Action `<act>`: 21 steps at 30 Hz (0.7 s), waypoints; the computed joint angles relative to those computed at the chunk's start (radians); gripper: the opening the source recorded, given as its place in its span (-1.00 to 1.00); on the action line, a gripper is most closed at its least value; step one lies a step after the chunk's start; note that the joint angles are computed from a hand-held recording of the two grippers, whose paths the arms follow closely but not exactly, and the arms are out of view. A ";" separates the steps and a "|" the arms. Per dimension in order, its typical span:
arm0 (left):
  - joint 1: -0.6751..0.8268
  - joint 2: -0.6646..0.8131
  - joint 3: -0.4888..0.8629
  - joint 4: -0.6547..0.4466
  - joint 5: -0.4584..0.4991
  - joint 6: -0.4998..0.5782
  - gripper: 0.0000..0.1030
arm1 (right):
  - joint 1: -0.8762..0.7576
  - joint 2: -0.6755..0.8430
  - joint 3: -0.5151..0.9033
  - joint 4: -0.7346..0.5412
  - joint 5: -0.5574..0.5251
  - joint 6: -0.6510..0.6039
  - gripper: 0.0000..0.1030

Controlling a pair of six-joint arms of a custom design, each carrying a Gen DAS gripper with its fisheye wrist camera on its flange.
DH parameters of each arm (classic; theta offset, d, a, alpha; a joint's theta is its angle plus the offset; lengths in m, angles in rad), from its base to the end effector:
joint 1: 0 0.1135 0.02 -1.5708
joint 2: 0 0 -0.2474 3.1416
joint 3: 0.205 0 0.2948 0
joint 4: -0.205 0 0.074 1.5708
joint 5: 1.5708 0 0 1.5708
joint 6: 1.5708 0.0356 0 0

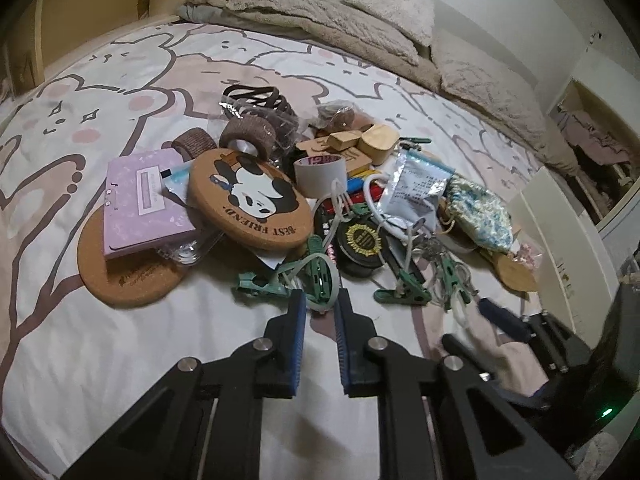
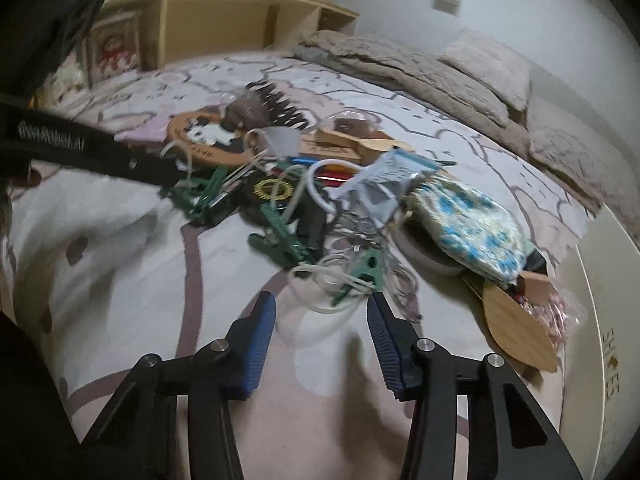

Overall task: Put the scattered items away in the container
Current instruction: 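Lower the right gripper onto a green clothespin with white cord and close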

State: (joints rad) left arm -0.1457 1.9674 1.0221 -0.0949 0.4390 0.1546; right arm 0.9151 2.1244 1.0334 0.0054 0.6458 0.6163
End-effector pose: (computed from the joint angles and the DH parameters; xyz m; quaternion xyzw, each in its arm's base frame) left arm 0.3807 -0.0712 0.0512 0.1973 0.9227 -0.2090 0.2568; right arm 0.2513 0.2915 0.0050 -0.0616 0.9216 -0.0642 0.3777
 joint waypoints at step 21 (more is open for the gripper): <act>0.007 -0.162 -0.177 0.001 0.088 -0.023 -0.87 | 0.051 -0.242 -0.209 0.003 0.009 0.075 -0.91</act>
